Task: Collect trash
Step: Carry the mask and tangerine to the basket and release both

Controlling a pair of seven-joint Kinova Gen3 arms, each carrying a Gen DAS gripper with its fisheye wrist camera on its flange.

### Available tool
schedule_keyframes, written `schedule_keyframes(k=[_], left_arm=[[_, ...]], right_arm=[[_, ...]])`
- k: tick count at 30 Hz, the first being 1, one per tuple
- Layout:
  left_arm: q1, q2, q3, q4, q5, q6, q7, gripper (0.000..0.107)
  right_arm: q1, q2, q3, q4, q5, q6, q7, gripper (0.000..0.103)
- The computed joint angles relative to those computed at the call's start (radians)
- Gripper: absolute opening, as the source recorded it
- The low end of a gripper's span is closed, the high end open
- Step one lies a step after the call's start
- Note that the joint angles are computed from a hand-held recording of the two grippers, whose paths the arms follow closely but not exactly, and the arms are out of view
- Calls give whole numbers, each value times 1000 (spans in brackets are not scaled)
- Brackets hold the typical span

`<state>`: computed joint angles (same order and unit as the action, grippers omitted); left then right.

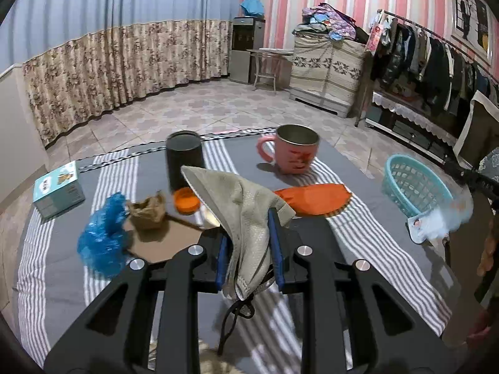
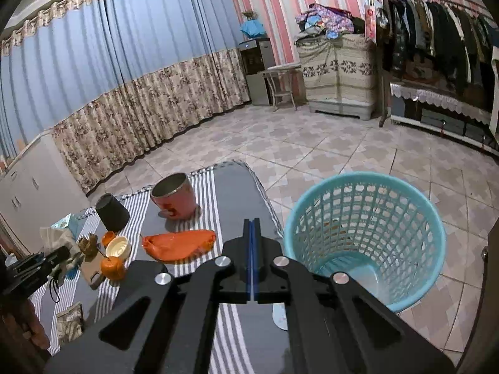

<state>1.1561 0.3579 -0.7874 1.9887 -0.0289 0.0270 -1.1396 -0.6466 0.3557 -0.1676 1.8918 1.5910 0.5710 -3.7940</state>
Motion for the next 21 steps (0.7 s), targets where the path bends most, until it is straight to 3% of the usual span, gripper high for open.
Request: schedule_keyframes(k=[3, 9, 13, 21], left_arm=[[27, 27, -15, -21, 4, 12, 17, 22], [-11, 42, 32, -26, -18, 24, 48, 22], [-29, 40, 51, -19, -37, 28, 68, 22], [-5, 38, 25, -21, -70, 30, 102, 22]], right_arm=[[16, 2, 1, 4, 5, -26, 19, 0], [49, -20, 16, 23, -57, -72, 125, 3], [73, -48, 29, 68, -55, -73, 101, 3], [99, -55, 47, 101, -93, -58, 112, 3]])
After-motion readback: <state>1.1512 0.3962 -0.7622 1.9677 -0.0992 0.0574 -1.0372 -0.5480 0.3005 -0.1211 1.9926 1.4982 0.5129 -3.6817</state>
